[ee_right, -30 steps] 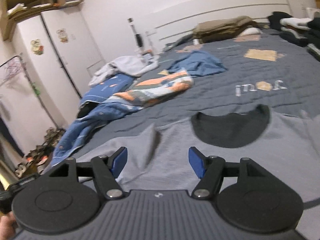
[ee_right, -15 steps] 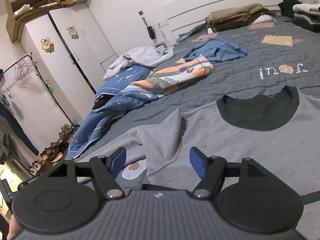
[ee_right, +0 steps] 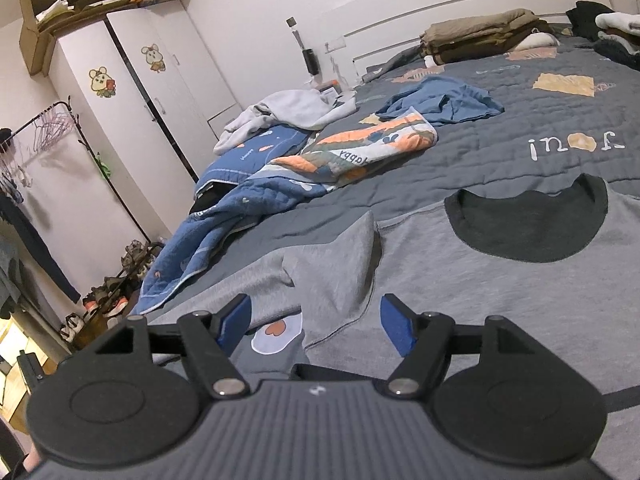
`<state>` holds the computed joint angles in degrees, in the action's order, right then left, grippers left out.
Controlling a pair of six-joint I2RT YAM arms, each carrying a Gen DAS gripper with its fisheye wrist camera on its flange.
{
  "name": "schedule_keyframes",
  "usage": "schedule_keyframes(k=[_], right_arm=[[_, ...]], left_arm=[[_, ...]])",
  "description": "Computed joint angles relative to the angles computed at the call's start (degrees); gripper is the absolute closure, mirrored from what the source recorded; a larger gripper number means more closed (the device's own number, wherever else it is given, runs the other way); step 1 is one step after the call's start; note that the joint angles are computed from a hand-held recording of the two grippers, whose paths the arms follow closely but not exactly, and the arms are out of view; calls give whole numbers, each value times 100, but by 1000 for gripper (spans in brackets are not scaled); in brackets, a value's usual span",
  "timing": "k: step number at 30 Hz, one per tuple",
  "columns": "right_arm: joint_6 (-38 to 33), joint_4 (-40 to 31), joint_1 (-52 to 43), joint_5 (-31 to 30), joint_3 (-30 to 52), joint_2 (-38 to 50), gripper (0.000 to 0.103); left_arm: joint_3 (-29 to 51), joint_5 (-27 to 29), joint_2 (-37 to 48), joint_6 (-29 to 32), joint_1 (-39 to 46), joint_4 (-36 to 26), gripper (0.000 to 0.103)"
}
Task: Fold clothes
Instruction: 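Grasp the dark sleeve cuff with the left gripper and lift it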
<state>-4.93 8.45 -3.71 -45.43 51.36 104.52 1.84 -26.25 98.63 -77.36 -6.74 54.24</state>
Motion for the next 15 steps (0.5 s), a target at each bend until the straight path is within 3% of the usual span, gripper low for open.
schedule_keyframes(k=[5, 9, 12, 15], right_arm=[[-41, -35, 35, 38, 3, 26, 32], [-80, -58, 29, 62, -15, 20, 32], [-60, -87, 10, 64, 11, 37, 32], [-45, -115, -10, 65, 35, 54, 32]], left_arm=[[82, -234, 263, -56, 102, 36, 48], [126, -276, 387, 35, 228, 54, 79], [137, -546, 178, 245, 51, -93, 94], [149, -984, -241, 414, -249, -436, 96]])
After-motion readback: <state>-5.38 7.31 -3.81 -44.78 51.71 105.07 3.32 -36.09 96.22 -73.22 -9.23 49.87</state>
